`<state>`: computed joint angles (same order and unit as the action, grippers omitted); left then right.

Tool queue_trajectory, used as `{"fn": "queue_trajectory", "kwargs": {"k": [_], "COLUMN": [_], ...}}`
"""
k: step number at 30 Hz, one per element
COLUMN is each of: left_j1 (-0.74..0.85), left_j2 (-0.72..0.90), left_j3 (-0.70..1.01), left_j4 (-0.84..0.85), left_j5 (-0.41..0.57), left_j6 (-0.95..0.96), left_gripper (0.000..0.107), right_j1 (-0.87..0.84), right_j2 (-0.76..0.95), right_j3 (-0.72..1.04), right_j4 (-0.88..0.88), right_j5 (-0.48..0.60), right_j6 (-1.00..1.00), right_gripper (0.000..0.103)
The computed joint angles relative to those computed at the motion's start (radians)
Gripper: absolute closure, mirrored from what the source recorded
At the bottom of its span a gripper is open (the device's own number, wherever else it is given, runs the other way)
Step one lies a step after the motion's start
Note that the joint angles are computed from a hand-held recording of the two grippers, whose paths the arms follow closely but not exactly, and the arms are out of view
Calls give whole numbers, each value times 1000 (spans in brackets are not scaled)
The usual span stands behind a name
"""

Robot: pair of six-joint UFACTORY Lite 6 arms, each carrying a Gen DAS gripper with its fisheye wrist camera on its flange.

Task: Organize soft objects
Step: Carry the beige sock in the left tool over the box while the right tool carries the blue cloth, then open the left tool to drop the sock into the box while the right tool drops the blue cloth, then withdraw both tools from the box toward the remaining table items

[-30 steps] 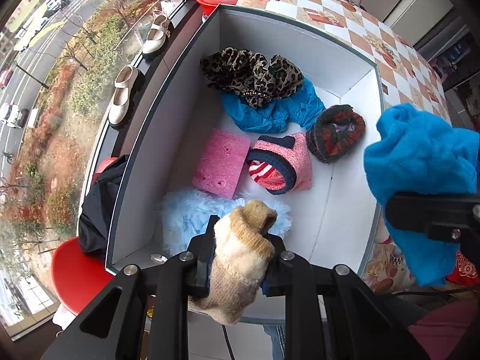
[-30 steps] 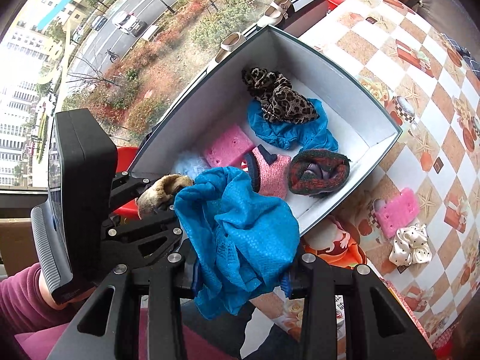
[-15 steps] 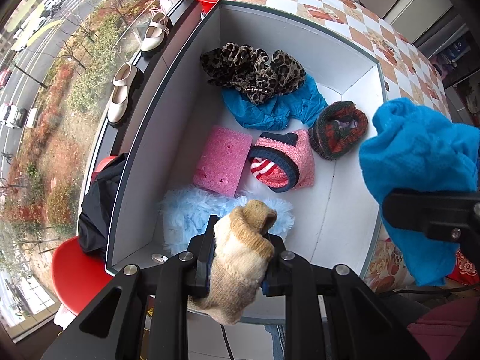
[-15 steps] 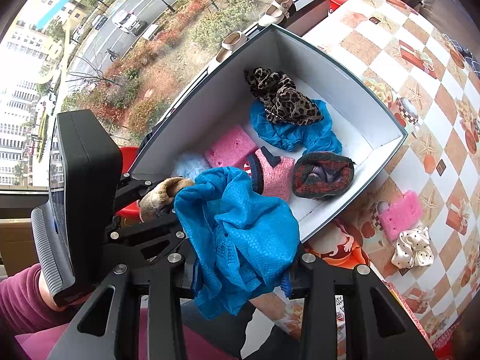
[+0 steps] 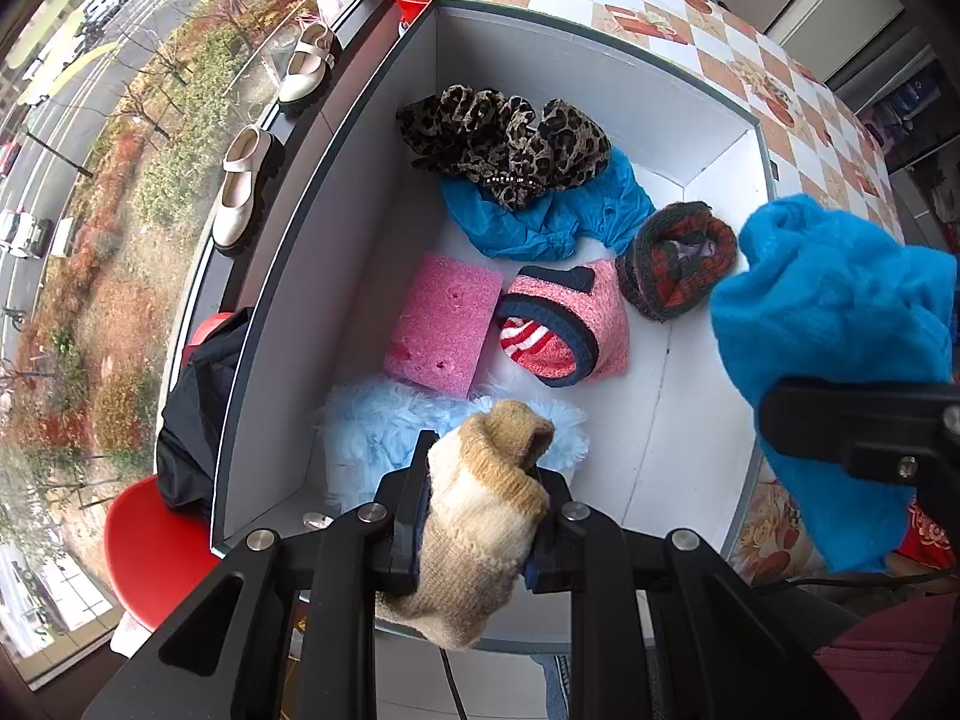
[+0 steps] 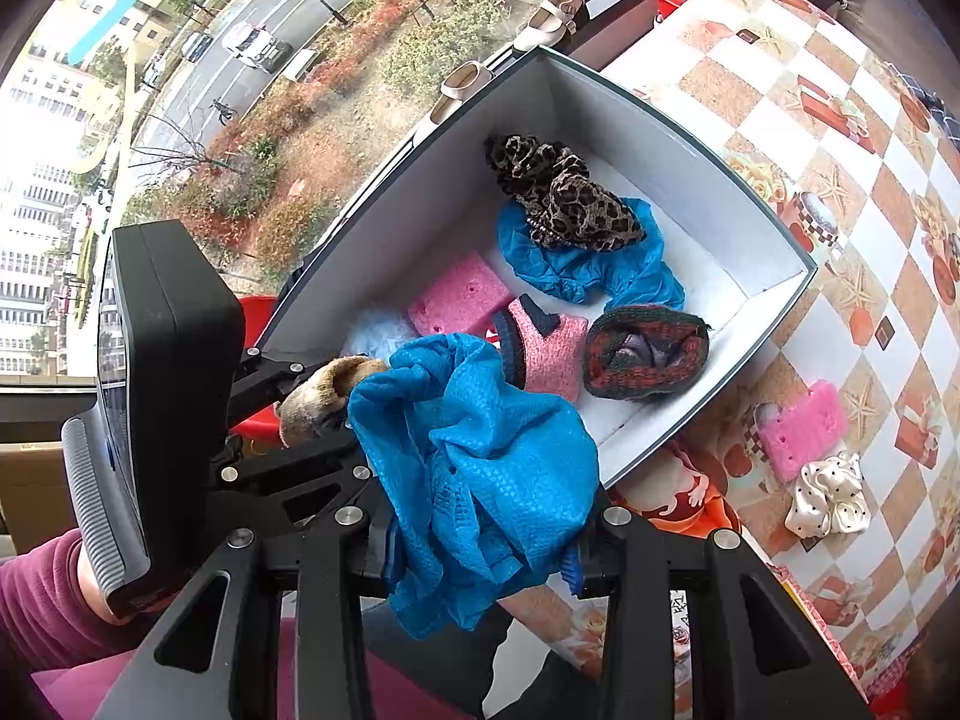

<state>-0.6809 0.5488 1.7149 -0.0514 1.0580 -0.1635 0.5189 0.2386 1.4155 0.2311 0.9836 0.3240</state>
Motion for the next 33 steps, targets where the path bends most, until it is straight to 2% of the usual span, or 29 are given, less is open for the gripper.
{"fn": "queue_trajectory", "kwargs": {"k": [14, 17, 18, 19, 22, 24, 27, 30, 31, 32, 33], "left_j1": [0, -2, -4, -9, -13, -6, 7, 11, 8, 10, 13], "left_j2": [2, -6, -13, -22, -48, -48, 22, 37, 39, 38, 47], "left_j3": [-7, -17, -29, -40, -71, -73, -1, 9, 21, 25, 48], "left_j4": [-1, 3, 15, 27, 44, 25, -18, -2, 1, -4, -21], "left_j5": [-4, -15, -26, -35, -61, -59, 18, 25, 29, 30, 38], "left_j6": [2, 3, 0, -4, -2, 20, 38, 23, 21, 27, 40], "left_gripper": [83, 78, 69, 56, 28, 27, 26, 25, 23, 23, 23], "right_j1": [-3, -7, -5, -10, -25, -35, -51, -84, -102, -123, -149], "right_j2": [10, 8, 5, 4, -1, -14, -28, -53, -75, -107, -144], "right_j3": [-6, -14, -16, -18, -25, -42, -48, -61, -73, -93, -113], "right_j4": [7, 13, 11, 12, 23, 31, 19, 4, -2, -11, -22], "right_j5": [-14, -23, -28, -30, -40, -50, -41, -10, 1, 9, 23], "right_j6": [-6, -9, -4, -6, -6, 3, 28, 52, 55, 61, 66], "right_gripper": [64, 64, 62, 59, 49, 22, 19, 18, 15, 5, 1]}}
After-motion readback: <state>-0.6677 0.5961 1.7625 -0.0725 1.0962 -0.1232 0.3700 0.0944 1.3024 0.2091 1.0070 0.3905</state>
